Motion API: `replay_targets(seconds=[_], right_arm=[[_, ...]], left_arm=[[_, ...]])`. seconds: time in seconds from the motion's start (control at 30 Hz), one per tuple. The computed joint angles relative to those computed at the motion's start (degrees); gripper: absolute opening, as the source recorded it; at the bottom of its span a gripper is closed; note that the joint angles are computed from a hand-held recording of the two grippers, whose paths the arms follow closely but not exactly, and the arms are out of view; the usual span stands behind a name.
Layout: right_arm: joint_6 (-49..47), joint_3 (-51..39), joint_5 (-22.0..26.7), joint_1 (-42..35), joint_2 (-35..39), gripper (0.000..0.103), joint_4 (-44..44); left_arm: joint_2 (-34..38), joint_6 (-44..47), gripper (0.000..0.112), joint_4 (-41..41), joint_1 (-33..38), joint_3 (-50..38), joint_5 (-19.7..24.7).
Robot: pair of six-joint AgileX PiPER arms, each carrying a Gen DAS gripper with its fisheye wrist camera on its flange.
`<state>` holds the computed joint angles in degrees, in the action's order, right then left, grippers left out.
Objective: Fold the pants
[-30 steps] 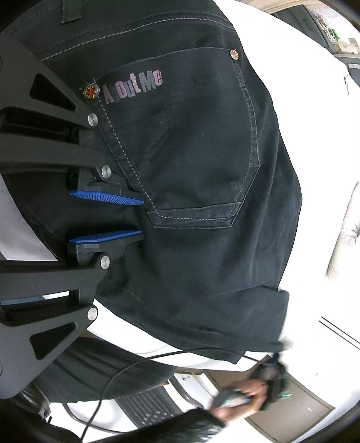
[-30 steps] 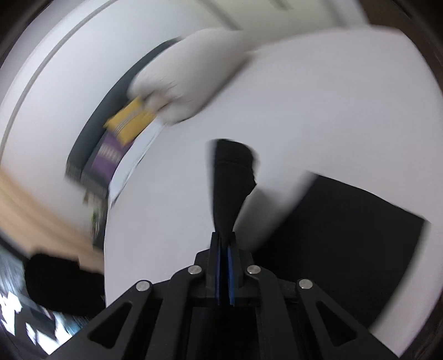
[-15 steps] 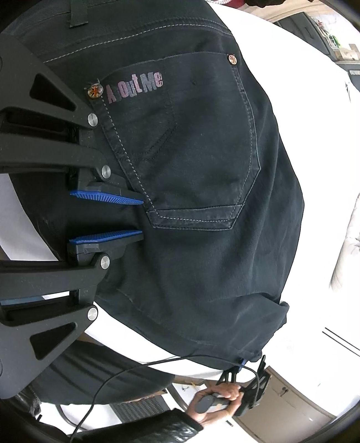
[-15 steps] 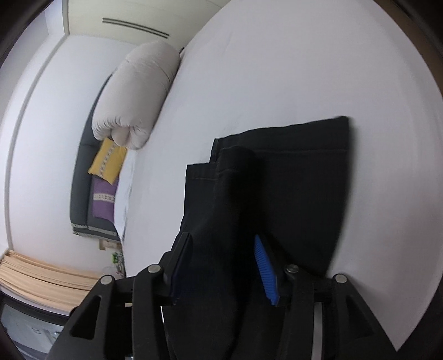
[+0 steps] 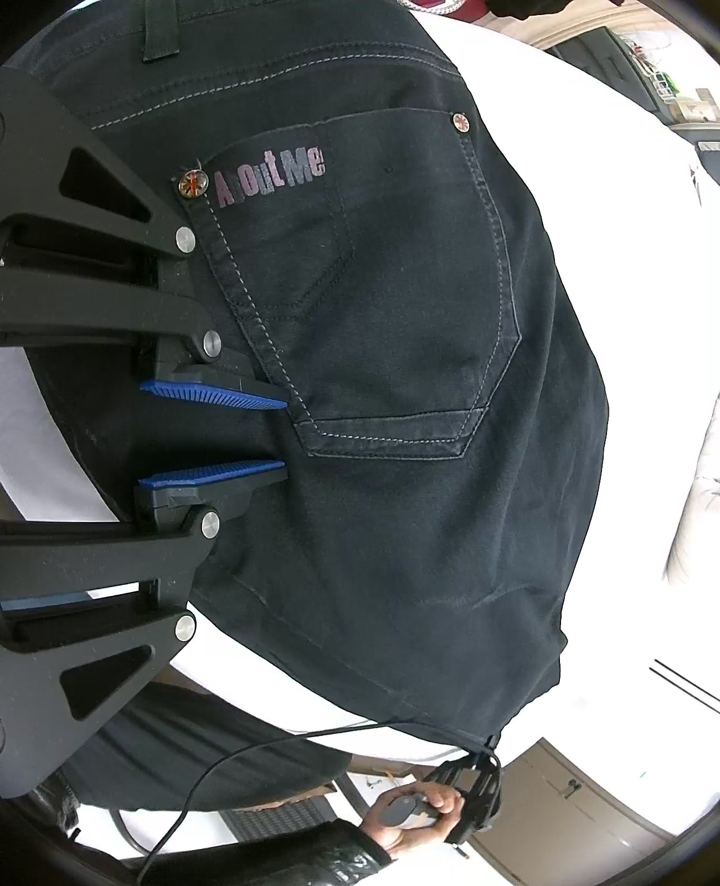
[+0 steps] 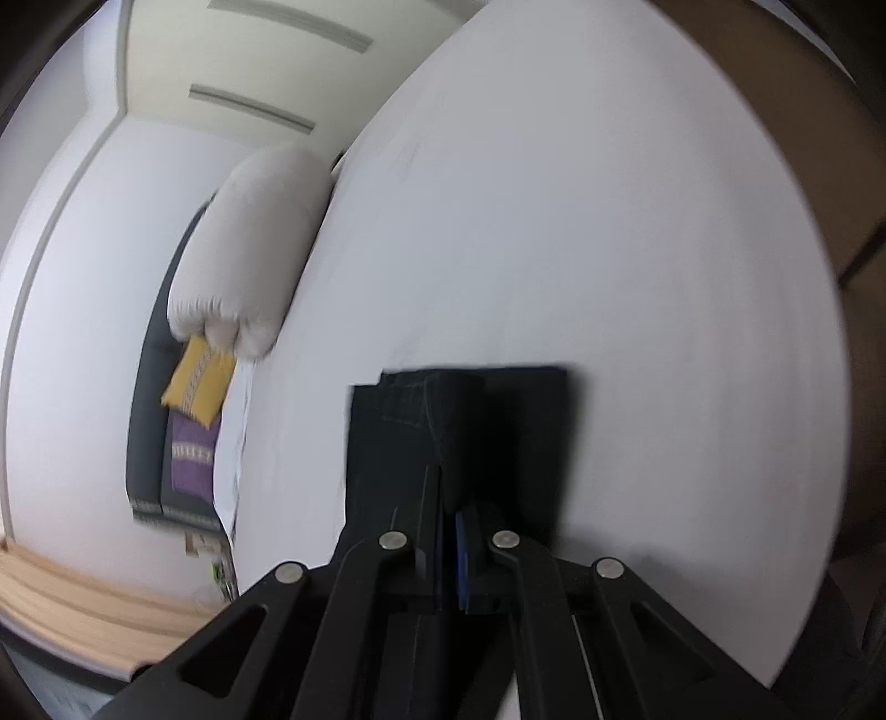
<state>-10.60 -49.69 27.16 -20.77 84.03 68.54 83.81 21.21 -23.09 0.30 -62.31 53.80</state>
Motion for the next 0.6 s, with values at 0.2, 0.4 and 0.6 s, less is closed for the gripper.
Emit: replay_targets(seconds=[0.2,0.4,0.6], right_arm=[[-11.01,0.07,7.11,-5.16,3.68,0.006,9.07],[-7.94,-2.07,5.06,-4.03,3.58,0.003,2.14],[-5.72,-3.34,5.54,-5.23,4.7,0.002,0.4]], left_arm=[[-0.1,-1.13,0.019,0.69,-0.39,-0.32,0.25],[-0.09,-1.54,0.019,1.32,-0.45,-0.6,0.58],[-0.39,-1.04,0.019,1.03,0.02,-0.87,1.52]])
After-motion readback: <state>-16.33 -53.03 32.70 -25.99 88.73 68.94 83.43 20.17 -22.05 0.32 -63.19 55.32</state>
